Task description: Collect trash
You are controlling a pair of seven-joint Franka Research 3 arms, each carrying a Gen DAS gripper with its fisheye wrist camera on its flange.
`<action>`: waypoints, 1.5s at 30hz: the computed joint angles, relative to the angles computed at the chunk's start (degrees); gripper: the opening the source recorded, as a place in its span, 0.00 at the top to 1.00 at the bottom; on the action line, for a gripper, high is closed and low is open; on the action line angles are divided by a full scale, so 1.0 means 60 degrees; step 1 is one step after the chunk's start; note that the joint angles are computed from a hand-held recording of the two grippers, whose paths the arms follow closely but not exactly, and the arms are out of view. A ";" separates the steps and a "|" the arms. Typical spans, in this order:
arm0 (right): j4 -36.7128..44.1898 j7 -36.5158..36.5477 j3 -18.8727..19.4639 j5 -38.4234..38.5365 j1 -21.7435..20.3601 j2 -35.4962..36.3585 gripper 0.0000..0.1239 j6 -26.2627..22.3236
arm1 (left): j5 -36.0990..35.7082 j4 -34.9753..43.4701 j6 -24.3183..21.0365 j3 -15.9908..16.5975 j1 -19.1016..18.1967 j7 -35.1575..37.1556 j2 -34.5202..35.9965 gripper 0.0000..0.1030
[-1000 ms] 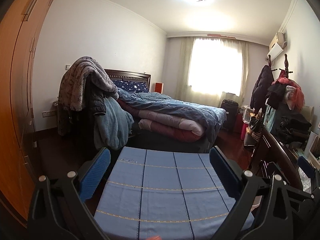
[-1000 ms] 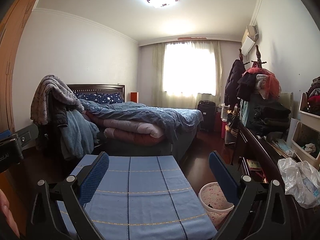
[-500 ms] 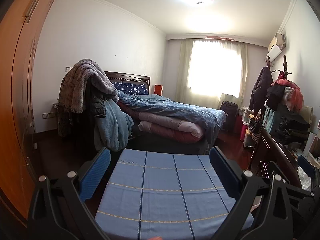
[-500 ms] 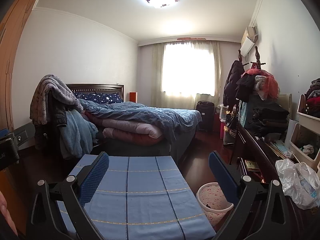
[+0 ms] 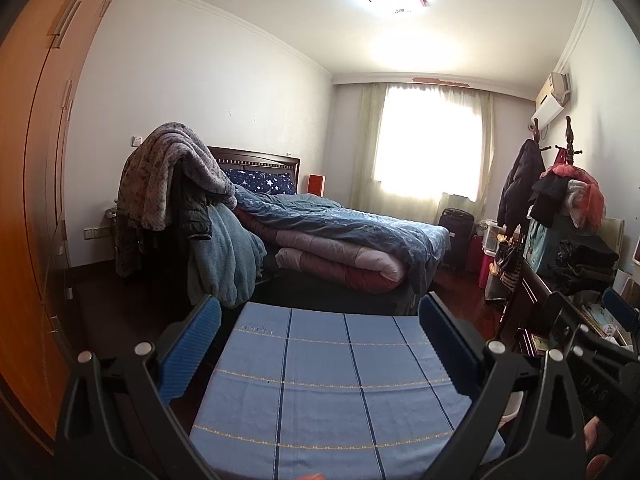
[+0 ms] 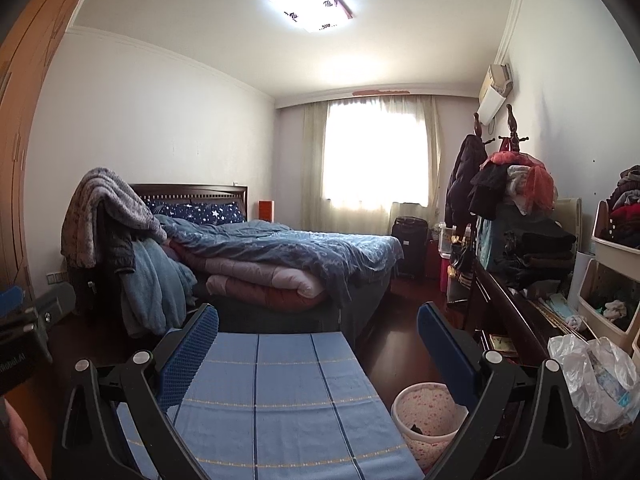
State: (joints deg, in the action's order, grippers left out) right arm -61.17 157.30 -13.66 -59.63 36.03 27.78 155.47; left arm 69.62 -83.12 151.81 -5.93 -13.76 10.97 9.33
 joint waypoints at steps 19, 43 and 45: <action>0.0266 -0.0663 -0.0013 0.0643 -0.0011 0.0196 0.20 -0.0019 | 0.0078 -0.0160 -0.0067 -0.0073 0.0057 -0.0076 -0.0145 0.03; 0.0251 -0.1357 -0.0025 0.1436 -0.0148 0.0383 0.20 0.0172 | 0.0146 0.0094 -0.0803 -0.0128 -0.0276 -0.0054 0.0113 0.03; 0.0261 -0.1467 -0.0030 0.1570 -0.0157 0.0408 0.20 0.0172 | 0.0113 0.0150 -0.0849 -0.0122 -0.0317 0.0026 0.0166 0.03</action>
State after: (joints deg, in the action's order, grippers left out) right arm -59.60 148.49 -13.83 -50.21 35.09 30.23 156.50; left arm 70.30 -82.21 146.72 -6.66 -15.66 11.13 10.32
